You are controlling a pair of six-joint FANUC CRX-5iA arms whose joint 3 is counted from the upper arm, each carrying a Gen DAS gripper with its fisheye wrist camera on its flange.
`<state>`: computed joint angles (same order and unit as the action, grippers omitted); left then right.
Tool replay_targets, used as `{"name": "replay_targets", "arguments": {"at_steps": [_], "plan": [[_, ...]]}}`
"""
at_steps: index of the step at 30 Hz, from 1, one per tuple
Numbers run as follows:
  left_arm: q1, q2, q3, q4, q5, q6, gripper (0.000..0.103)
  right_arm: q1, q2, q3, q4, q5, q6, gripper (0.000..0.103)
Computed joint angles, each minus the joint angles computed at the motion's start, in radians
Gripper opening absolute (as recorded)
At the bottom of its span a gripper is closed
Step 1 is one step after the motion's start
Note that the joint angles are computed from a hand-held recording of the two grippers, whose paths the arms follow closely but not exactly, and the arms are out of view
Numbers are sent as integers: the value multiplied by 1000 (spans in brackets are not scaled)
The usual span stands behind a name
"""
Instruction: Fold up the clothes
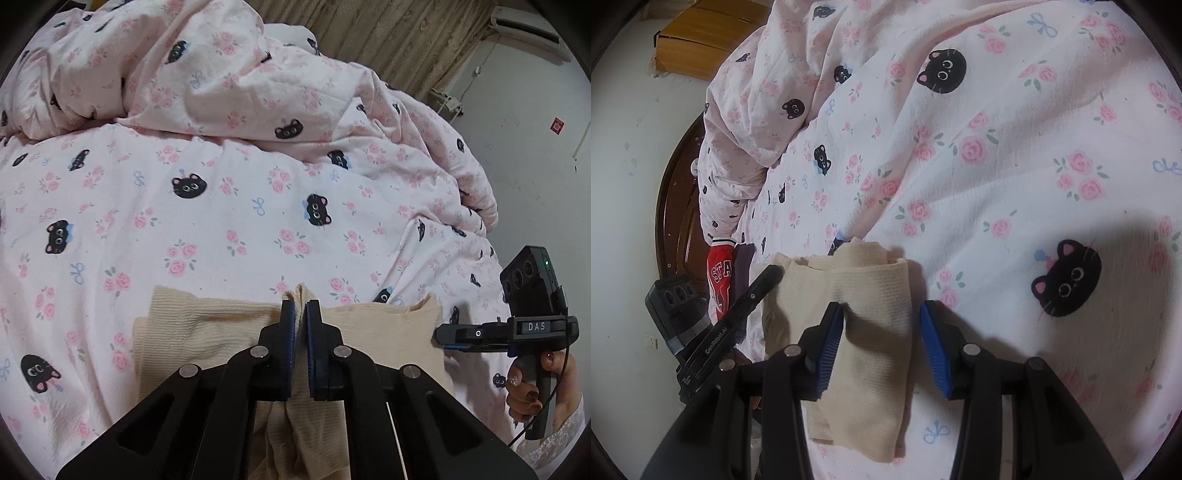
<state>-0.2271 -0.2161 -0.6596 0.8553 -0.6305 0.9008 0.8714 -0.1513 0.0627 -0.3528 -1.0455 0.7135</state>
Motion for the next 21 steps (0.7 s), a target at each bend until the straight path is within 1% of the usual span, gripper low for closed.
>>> {"name": "replay_targets", "arguments": {"at_steps": [2, 4, 7, 13, 15, 16, 19, 21], "plan": [[5, -21, -13, -2, 20, 15, 4, -1, -2, -2, -1, 3, -2, 45], [9, -26, -14, -28, 33, 42, 4, -1, -4, -4, -1, 5, -3, 45], [23, 5, -3, -60, 7, 74, 4, -1, -4, -5, 0, 5, -6, 45], [24, 29, -1, -105, 6, 124, 7, 5, 2, -1, 14, 5, -19, 46], [23, 21, -5, -100, 8, 130, 9, 2, 8, -1, 8, 14, -23, 50], [23, 16, -7, -98, 10, 133, 12, -1, 11, -1, 0, 20, -22, 51], [29, -37, -36, -83, 42, 131, 17, -13, 11, -6, -27, 51, -6, 51], [21, -98, -75, -51, 80, 91, 19, -26, 14, -6, -53, 64, 6, 51]]}}
